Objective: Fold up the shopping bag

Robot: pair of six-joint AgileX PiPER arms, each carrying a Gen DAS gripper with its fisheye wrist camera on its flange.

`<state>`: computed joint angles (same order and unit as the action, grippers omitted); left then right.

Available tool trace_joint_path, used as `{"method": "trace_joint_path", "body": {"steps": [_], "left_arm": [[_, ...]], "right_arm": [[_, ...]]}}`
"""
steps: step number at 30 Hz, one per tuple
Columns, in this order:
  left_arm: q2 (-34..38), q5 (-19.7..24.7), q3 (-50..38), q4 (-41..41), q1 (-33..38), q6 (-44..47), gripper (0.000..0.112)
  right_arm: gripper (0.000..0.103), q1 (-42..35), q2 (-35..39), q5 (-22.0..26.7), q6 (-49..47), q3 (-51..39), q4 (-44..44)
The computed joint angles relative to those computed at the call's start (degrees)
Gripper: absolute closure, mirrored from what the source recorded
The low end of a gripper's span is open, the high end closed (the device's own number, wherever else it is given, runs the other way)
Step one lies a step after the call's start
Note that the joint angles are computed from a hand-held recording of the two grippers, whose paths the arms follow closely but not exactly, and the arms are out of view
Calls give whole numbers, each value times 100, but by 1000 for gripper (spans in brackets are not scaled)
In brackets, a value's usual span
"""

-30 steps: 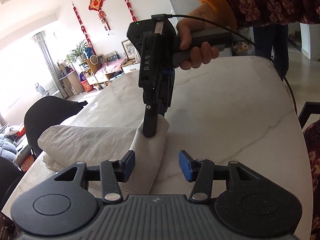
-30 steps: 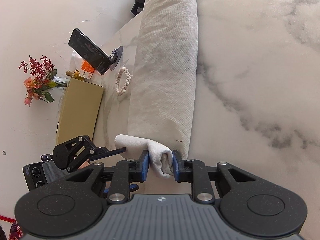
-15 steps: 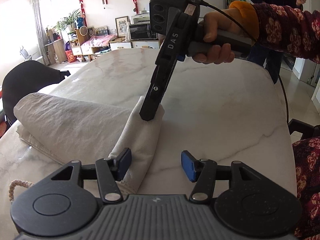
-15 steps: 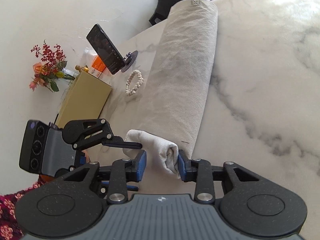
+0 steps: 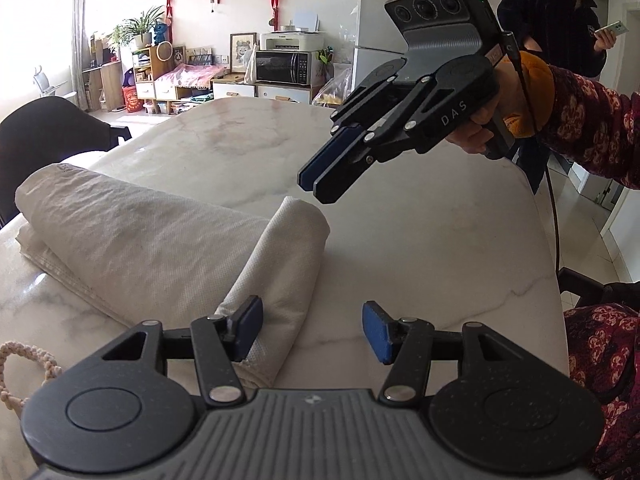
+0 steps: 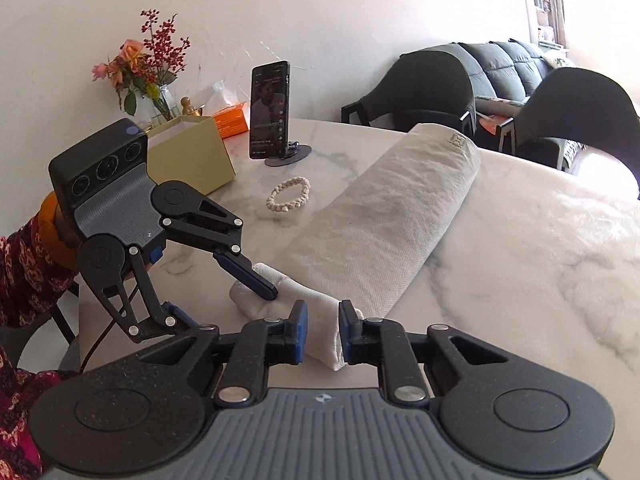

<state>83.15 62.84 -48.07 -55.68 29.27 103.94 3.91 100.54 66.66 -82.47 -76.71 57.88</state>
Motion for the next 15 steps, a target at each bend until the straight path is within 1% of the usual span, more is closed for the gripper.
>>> {"method": "trace_joint_path", "body": {"steps": [2, 3, 4, 5, 7, 10, 11, 13, 15], "left_arm": [[8, -11, 32, -26, 14, 57, 57], [41, 7, 2, -29, 35, 76, 57], [46, 17, 25, -58, 52, 110, 57], [54, 30, 45, -84, 72, 143, 57], [90, 108, 52, -106, 158, 195, 57], [148, 206, 46, -154, 242, 254, 57], [161, 218, 31, -149, 245, 252, 57], [217, 249, -37, -122, 229, 205, 57], [317, 386, -166, -47, 264, 119, 57]], "right_arm": [[91, 148, 8, -190, 28, -18, -138], [101, 243, 17, -329, 152, -48, -300], [103, 302, 48, -433, 346, -63, -435], [103, 357, 85, -527, 555, -78, -569], [103, 299, 198, -418, 806, -154, -512], [103, 238, 138, -458, 403, 35, -287], [102, 213, 103, -463, 183, 110, -193], [88, 113, 87, -301, -256, 179, -10], [82, 81, 36, -210, -715, 247, 39]]}}
